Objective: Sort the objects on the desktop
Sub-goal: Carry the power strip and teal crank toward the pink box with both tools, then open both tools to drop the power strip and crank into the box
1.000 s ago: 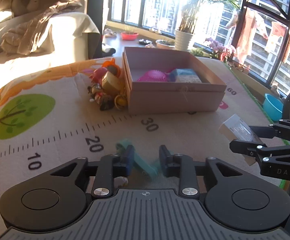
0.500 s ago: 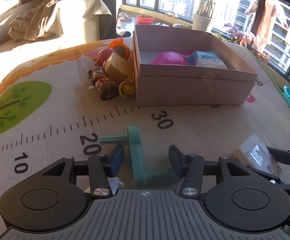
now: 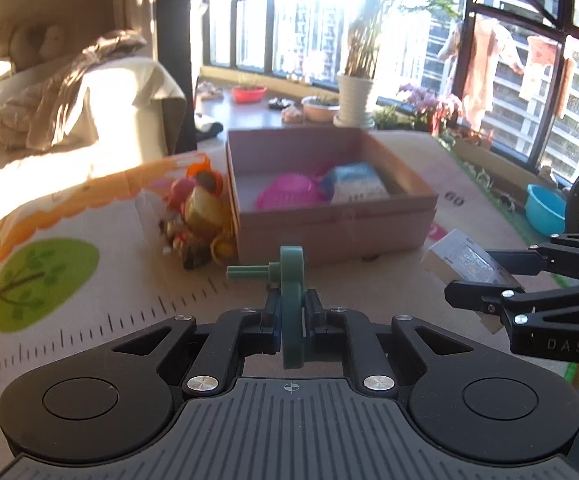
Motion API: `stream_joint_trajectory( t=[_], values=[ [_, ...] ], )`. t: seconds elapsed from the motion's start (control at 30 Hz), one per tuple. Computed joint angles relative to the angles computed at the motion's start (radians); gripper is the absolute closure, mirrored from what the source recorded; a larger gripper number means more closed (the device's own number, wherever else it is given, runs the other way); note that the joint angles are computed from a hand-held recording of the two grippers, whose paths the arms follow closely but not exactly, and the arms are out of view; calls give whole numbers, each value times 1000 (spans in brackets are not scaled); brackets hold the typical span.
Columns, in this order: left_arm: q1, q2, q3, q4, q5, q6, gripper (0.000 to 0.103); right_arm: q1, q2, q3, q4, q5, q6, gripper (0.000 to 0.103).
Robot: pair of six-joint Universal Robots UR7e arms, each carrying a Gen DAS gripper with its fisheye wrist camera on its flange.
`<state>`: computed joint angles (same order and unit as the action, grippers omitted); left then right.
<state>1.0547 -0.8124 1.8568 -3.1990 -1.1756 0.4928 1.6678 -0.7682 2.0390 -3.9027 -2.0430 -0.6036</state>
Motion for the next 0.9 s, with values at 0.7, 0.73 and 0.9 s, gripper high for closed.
stream_joint_trajectory(
  t=[0.7,0.73,0.9],
  values=[
    [75,149,-320,167,-122,49,36,-61,57,-483,512,12,101,54],
    [80,133,-296,153,-106,39,27,-63,55,-482,538,21,115,52],
    [116,88,-191,79,-50,20,13,-30,74,-493,564,-52,84,43]
  ],
)
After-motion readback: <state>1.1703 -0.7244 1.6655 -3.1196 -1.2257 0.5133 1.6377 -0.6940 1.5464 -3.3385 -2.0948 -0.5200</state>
